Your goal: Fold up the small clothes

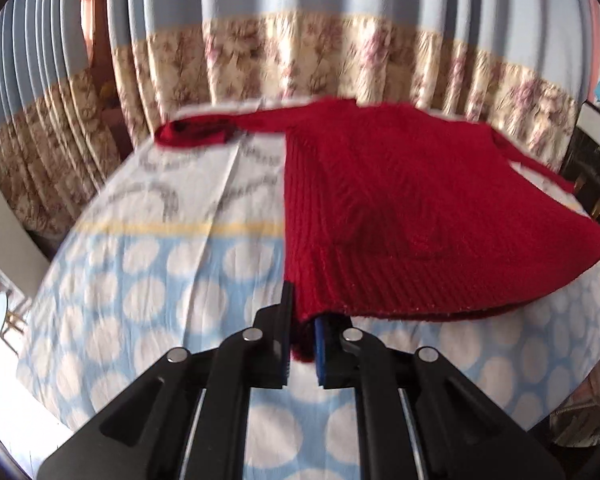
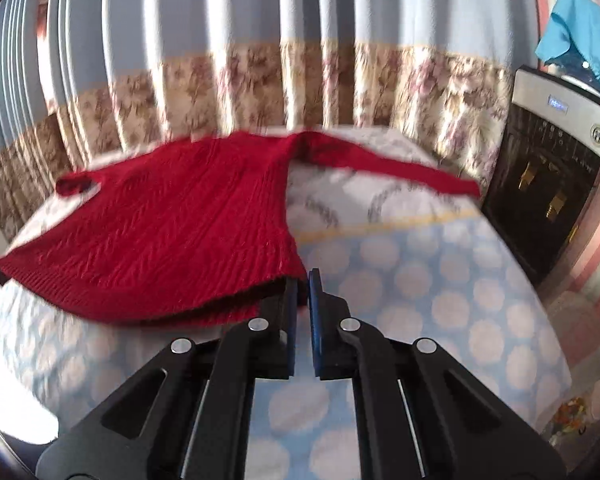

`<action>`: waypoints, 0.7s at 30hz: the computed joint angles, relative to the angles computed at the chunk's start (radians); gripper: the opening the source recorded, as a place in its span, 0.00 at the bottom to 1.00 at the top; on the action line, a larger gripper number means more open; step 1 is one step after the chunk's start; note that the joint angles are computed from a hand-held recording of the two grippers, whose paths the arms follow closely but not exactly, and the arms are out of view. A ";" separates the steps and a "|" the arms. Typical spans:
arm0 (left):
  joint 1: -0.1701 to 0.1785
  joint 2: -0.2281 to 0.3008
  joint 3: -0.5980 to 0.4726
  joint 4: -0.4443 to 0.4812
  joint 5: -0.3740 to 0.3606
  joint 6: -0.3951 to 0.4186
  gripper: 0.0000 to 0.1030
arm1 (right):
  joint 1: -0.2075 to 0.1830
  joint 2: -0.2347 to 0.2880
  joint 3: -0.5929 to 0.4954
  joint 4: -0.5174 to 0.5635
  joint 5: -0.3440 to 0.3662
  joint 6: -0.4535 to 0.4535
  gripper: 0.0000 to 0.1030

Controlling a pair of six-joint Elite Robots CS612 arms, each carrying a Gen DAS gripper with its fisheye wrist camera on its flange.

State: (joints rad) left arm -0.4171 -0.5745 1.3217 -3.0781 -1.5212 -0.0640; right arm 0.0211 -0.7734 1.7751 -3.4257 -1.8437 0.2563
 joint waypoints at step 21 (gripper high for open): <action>0.033 0.092 -0.258 0.101 -0.013 -0.103 0.84 | -0.146 0.069 -0.172 0.104 0.027 -0.034 0.71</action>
